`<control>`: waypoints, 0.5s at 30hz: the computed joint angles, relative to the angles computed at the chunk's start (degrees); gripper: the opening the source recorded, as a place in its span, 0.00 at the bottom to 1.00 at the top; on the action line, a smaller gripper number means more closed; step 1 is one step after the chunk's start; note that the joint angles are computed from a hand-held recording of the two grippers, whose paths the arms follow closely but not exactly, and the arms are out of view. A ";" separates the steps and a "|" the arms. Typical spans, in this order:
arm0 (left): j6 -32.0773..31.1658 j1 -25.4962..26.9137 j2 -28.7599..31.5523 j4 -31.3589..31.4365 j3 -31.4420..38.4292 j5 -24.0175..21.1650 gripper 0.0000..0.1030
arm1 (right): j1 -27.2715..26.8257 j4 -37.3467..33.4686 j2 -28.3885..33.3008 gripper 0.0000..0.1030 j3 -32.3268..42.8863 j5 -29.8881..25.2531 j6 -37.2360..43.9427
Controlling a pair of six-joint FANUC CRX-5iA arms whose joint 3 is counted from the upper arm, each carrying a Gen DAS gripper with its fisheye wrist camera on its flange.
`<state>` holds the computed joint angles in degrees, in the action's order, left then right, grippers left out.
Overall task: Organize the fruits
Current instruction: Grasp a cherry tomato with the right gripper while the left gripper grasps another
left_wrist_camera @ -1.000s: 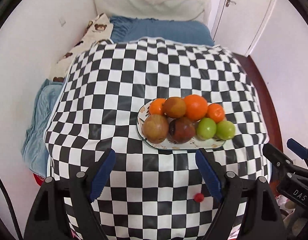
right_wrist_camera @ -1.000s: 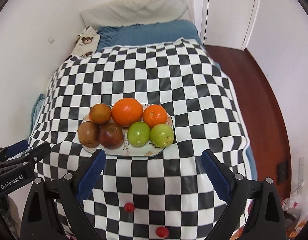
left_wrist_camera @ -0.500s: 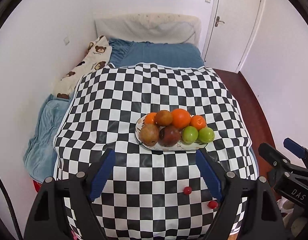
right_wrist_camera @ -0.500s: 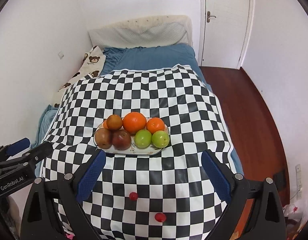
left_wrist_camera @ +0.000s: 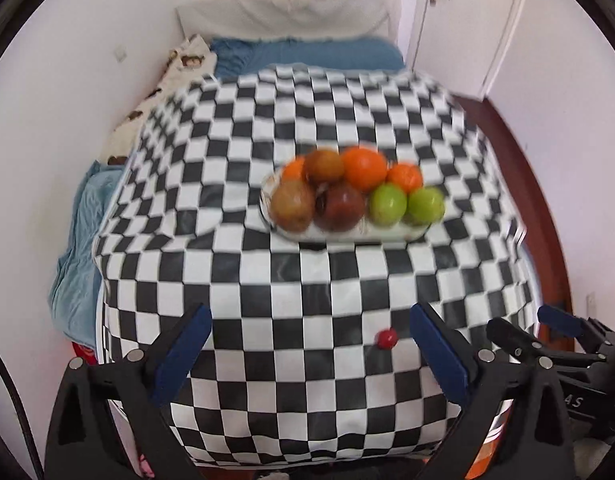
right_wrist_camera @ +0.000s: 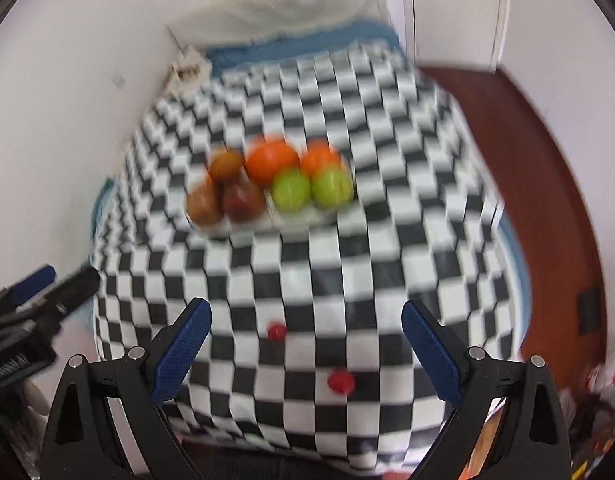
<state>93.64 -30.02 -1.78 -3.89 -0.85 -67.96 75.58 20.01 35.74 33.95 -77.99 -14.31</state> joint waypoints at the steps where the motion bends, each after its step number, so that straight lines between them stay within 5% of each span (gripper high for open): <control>1: -0.11 -0.38 0.96 -0.25 -0.09 -0.64 0.98 | -0.18 -1.67 -0.70 0.95 -2.17 1.83 -0.86; 5: -0.48 -0.75 3.81 0.31 -1.54 -2.06 0.98 | -0.25 -6.75 -3.72 0.69 -11.32 11.44 -4.16; 15: -2.16 -1.21 9.71 3.79 -3.86 -3.84 0.98 | 1.00 -11.44 -3.87 0.46 -18.36 21.69 -5.79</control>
